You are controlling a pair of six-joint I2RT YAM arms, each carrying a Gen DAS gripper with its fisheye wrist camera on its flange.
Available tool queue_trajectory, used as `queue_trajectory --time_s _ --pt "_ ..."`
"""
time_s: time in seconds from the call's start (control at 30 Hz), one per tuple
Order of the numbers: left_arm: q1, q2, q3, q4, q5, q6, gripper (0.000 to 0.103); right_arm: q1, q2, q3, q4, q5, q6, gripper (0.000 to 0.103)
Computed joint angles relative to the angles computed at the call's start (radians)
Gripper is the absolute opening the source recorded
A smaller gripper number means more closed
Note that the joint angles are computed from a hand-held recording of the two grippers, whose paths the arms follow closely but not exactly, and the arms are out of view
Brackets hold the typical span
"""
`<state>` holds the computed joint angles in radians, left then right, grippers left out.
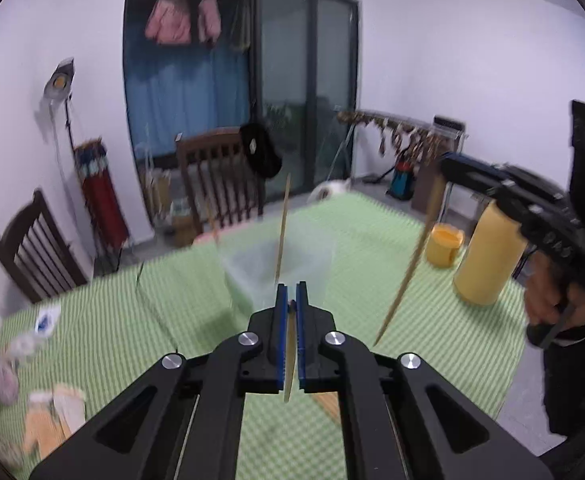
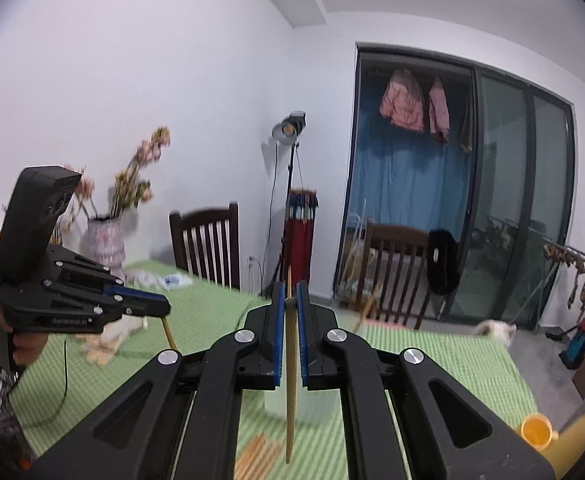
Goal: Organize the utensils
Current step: 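Carry both held chopsticks up to the clear container, then lower the chopsticks into the clear container and open both tools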
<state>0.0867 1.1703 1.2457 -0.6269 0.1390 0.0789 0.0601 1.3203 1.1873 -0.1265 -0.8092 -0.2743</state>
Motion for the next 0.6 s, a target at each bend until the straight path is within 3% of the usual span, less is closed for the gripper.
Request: queue_trajectory --time_s 0.13,0.3,0.5,0.6 --pt "0.029 0.143 0.272 -0.075 0.077 -0.011 0.001 0.059 0.09 0.177 -0.01 0.083 0.025 0.006" --pt "0.037 0.349 0.647 -0.184 0.07 -0.03 0.001 0.118 0.246 0.398 -0.035 0.173 0.063 0.006" --pt "0.049 0.68 1.122 -0.339 0.068 -0.038 0.001 0.186 0.499 0.66 -0.123 0.265 0.074 0.006" --pt "0.05 0.856 1.272 -0.391 0.074 -0.043 0.001 0.22 0.648 0.779 -0.222 0.306 0.037 0.006"
